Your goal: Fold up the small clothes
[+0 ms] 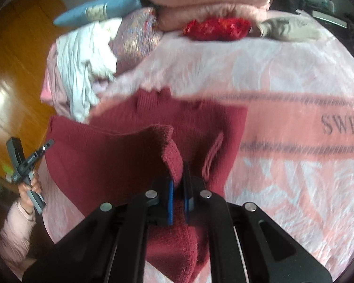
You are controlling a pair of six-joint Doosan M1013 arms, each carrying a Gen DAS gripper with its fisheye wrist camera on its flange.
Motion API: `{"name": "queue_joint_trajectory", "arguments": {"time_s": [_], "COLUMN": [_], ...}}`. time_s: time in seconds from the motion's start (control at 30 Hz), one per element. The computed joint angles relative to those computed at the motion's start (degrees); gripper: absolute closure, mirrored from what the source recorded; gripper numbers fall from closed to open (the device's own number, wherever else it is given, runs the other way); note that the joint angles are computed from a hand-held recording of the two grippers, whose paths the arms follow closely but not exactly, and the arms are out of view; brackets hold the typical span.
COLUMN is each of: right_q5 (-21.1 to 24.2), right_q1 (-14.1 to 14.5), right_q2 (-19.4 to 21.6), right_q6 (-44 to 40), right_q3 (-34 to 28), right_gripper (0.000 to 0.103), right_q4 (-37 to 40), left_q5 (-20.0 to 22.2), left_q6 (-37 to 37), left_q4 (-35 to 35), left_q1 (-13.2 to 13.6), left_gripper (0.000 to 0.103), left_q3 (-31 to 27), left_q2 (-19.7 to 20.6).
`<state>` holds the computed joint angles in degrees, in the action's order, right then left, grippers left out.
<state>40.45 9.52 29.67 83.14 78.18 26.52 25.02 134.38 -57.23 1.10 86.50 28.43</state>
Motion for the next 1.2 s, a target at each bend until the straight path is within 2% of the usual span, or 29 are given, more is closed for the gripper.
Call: {"name": "queue_joint_trajectory", "arguments": {"time_s": [0.07, 0.13, 0.27, 0.3, 0.33, 0.4, 0.53, 0.63, 0.7, 0.77, 0.8, 0.83, 0.9, 0.93, 1.07, 1.2], "right_q5": [0.8, 1.8, 4.0, 5.2, 6.7, 9.3, 13.5, 12.4, 13.1, 12.7, 12.0, 11.6, 11.3, 11.3, 11.1, 9.2], "right_q1": [0.2, 0.3, -0.1, -0.1, 0.0, 0.0, 0.3, 0.3, 0.4, 0.6, 0.4, 0.0, 0.1, 0.1, 0.6, 0.4], "right_q2": [1.5, 3.5, 8.3, 9.9, 11.8, 14.9, 19.0, 18.9, 18.3, 16.0, 14.9, 13.1, 9.9, 7.8, 2.6, -0.1], "right_q6": [4.1, 7.9, 13.8, 15.6, 18.0, 21.1, 25.7, 25.8, 25.0, 25.7, 24.1, 20.5, 17.3, 15.2, 10.4, 3.6], "right_q3": [-3.0, -6.5, -13.5, -15.4, -17.5, -20.5, -23.6, -22.9, -22.6, -20.6, -19.3, -17.0, -12.7, -9.7, -0.6, 5.7], "right_gripper": [0.098, 0.098, 0.098, 0.098, 0.098, 0.098, 0.098, 0.097, 0.089, 0.073, 0.072, 0.073, 0.069, 0.063, 0.063, 0.063], "right_q4": [-4.4, -8.1, -13.3, -15.2, -17.3, -20.0, -23.7, -24.0, -24.1, -25.7, -23.9, -19.9, -16.9, -15.4, -11.6, -4.3], "left_q5": [-1.0, -2.5, -1.3, -0.1, 1.5, 7.1, 15.4, 14.9, 16.7, 17.5, 17.4, 17.7, 16.8, 16.6, 16.1, 17.0], "left_q6": [-4.0, -10.8, -25.0, -30.0, -32.5, -40.3, -45.9, -45.3, -45.1, -44.6, -44.0, -41.9, -38.4, -36.0, -30.8, -26.9], "left_q4": [2.4, 8.2, 20.6, 25.9, 28.1, 35.8, 44.9, 43.7, 42.8, 43.5, 42.8, 41.2, 39.6, 38.6, 33.7, 26.1], "left_q1": [-0.3, -1.0, -2.0, -2.3, -2.5, -2.9, -4.0, -3.9, -3.6, -3.5, -3.4, -3.0, -2.6, -2.3, -0.9, 0.2], "left_gripper": [0.096, 0.096, 0.096, 0.096, 0.096, 0.096, 0.095, 0.094, 0.090, 0.083, 0.066, 0.043, 0.032, 0.031, 0.027, 0.029], "left_q3": [-2.8, -5.6, -13.4, -15.6, -17.3, -22.0, -26.9, -26.3, -26.7, -25.9, -25.0, -23.7, -19.9, -17.2, -8.8, -4.6], "left_q2": [1.5, 3.1, 8.1, 9.7, 10.9, 14.5, 18.9, 18.9, 18.7, 17.5, 16.6, 15.4, 12.7, 10.9, 6.5, 5.4]}}
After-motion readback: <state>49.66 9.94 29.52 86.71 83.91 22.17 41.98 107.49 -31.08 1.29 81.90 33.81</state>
